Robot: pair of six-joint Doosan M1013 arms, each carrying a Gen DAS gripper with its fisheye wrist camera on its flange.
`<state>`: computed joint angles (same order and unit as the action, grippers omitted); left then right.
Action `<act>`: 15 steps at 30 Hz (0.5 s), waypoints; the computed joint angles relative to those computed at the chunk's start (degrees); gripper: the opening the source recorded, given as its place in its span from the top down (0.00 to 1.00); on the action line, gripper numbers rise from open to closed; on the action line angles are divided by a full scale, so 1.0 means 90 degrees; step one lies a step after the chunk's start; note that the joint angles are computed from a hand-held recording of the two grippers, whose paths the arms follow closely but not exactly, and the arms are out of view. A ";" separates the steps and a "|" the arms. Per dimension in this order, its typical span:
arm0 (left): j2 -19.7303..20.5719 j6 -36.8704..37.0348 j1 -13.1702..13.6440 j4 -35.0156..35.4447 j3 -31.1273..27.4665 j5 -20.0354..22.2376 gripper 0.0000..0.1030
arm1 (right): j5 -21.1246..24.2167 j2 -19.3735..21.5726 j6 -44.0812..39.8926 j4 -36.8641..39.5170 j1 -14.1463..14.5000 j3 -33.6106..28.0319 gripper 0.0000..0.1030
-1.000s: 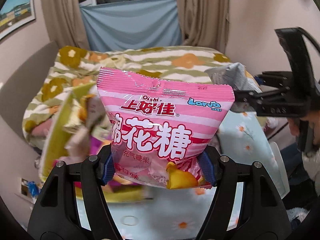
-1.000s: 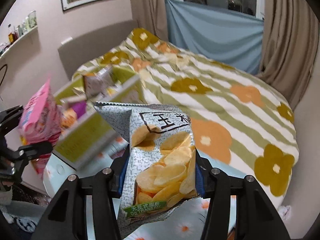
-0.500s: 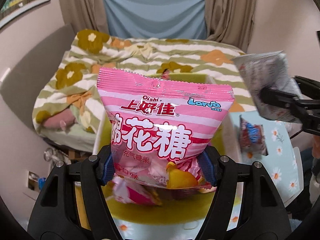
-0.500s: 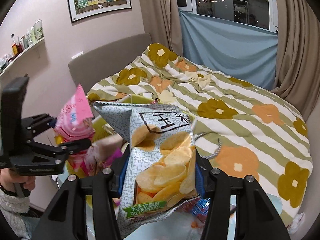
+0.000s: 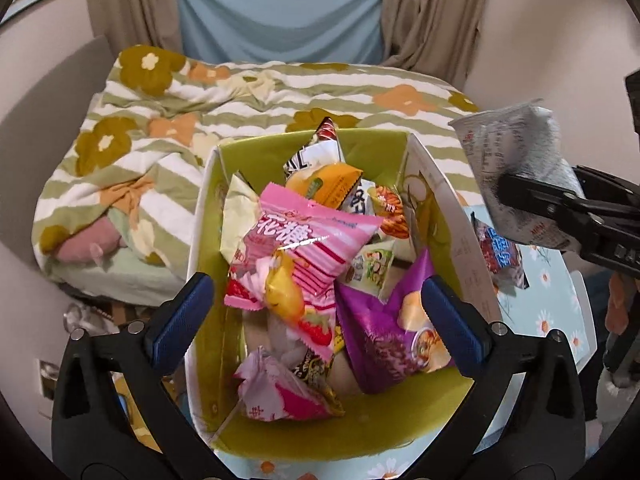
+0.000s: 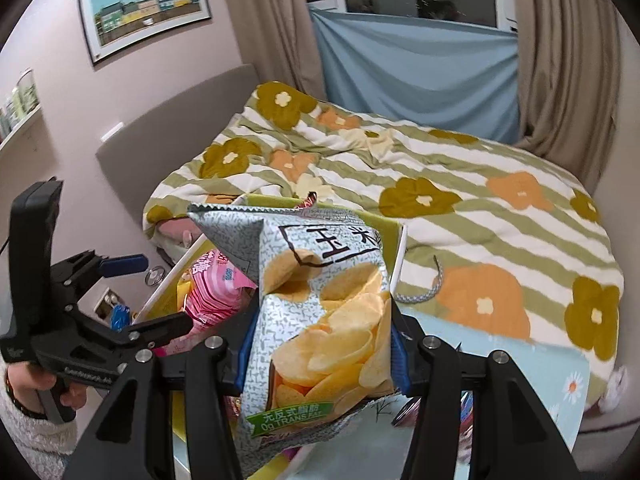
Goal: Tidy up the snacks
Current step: 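Drop the pink Oishi bag into the box with the left gripper while the right drops the chip bag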
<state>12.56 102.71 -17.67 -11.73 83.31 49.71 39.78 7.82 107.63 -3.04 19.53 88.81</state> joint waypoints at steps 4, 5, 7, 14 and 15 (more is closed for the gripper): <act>-0.0102 0.0165 -0.0013 0.0143 0.0130 -0.0197 0.00 | 0.0164 0.0160 0.0589 -0.0367 0.0108 -0.0166 0.52; -0.0125 0.0191 -0.0017 0.0183 0.0159 -0.0241 0.00 | 0.0163 0.0185 0.0723 -0.0400 0.0127 -0.0186 0.52; -0.0139 0.0228 -0.0010 0.0269 0.0187 -0.0294 0.00 | 0.0197 0.0290 0.1039 -0.0444 0.0155 -0.0283 0.52; -0.0144 0.0411 0.0150 0.0014 0.0262 -0.0322 0.00 | 0.0362 0.0606 0.2116 -0.0871 0.0291 -0.0562 0.52; -0.0148 0.0404 0.0160 0.0007 0.0275 -0.0330 0.00 | 0.0325 0.0622 0.2190 -0.0866 0.0292 -0.0564 0.50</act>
<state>11.23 106.35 -16.23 -11.66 85.78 46.75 42.71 13.42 127.35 -10.84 22.16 83.74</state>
